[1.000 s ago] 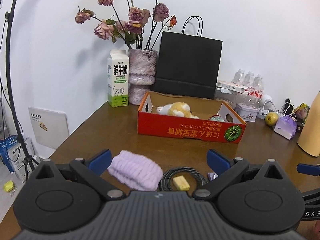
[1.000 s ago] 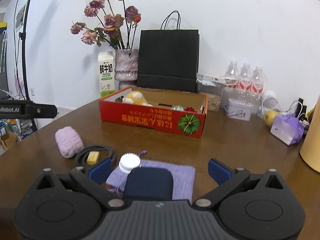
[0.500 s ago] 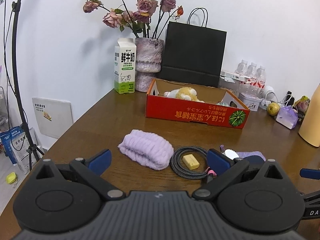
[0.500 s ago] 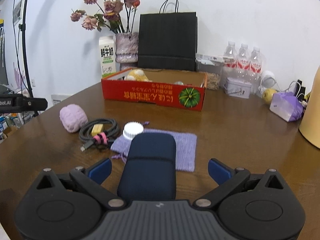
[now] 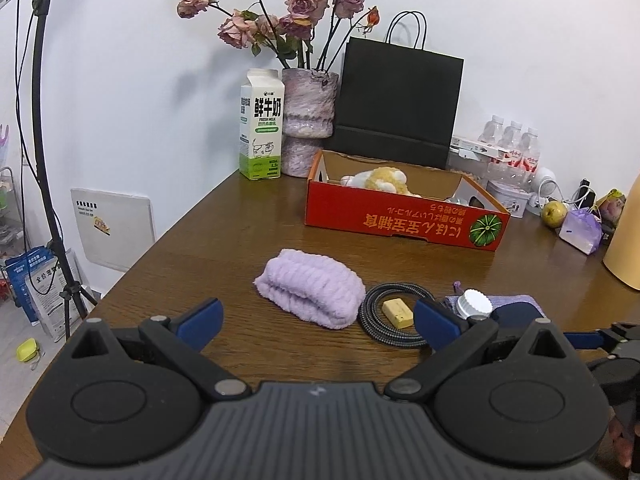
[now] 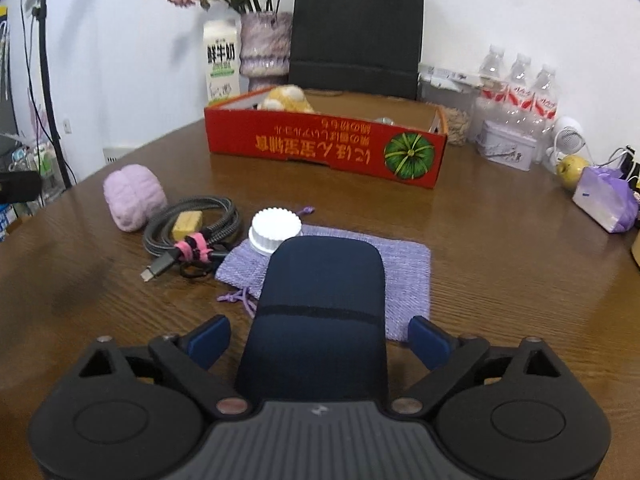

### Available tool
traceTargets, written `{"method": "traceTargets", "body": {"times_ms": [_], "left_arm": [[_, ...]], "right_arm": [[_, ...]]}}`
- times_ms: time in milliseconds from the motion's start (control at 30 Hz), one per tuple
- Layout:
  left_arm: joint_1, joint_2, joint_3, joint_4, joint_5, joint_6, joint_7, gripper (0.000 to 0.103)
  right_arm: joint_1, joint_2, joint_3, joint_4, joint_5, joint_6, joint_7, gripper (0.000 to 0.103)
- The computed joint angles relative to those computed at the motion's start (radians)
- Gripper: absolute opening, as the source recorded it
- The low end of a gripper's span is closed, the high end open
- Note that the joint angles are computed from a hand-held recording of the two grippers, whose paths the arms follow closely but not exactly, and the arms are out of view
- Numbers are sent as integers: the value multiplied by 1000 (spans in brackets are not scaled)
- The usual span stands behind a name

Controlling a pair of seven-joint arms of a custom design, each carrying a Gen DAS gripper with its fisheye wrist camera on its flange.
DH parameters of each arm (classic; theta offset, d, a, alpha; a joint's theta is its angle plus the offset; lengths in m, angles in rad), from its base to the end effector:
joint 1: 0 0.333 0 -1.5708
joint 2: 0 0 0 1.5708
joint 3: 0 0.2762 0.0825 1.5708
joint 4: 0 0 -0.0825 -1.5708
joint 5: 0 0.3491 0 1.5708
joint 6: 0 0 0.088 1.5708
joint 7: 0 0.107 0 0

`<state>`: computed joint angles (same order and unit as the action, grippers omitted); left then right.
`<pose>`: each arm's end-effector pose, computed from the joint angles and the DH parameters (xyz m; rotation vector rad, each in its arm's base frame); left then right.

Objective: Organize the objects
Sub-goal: 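Move the left gripper to the lavender hair band while the right gripper grasps the navy pouch, then close the left gripper on the lavender hair band and lift it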

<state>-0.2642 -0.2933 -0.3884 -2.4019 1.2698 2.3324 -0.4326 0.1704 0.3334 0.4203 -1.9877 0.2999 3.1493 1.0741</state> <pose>0.3719 -0.2688 0.4303 -1.8453 1.1208 -0.7908 0.5356 0.3025 0.3915 -2.1102 0.9756 -0.4701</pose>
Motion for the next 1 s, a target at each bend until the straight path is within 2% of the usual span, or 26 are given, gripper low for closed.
{"method": "traceTargets", "body": {"times_ms": [33, 67, 133, 300, 367, 400, 467, 533, 700, 867, 1000], "left_arm": [[0, 0, 1, -1, -1, -1, 0, 103], [1, -1, 2, -3, -2, 1, -1, 103], [3, -1, 5, -5, -3, 6, 0, 103], [8, 11, 9, 2, -4, 13, 5, 103], [8, 16, 10, 5, -1, 16, 5, 103], [8, 20, 10, 7, 1, 17, 4, 103], [7, 25, 12, 9, 3, 19, 3, 103], [7, 27, 14, 8, 6, 20, 0, 103], [9, 29, 20, 2, 8, 21, -5, 103], [17, 41, 31, 1, 16, 34, -1, 103], [23, 53, 41, 8, 18, 40, 31, 103]], "right_arm": [[40, 8, -46, 16, -18, -12, 27, 92], [52, 19, -61, 29, -38, -16, 50, 91], [6, 34, -9, 38, -6, -11, 22, 87], [-63, 50, 71, 19, 0, 43, -9, 84], [-131, 62, 151, 8, 19, 70, -58, 74], [-145, 64, 161, 3, -23, 81, -27, 72], [-124, 55, 138, -12, -50, 107, -2, 67], [-129, 52, 144, -30, -73, 150, 17, 65], [-199, 57, 206, -82, -147, 280, 81, 63], [-170, 44, 165, -132, -197, 426, 138, 63], [-125, 33, 109, -139, -223, 444, 180, 63]]}}
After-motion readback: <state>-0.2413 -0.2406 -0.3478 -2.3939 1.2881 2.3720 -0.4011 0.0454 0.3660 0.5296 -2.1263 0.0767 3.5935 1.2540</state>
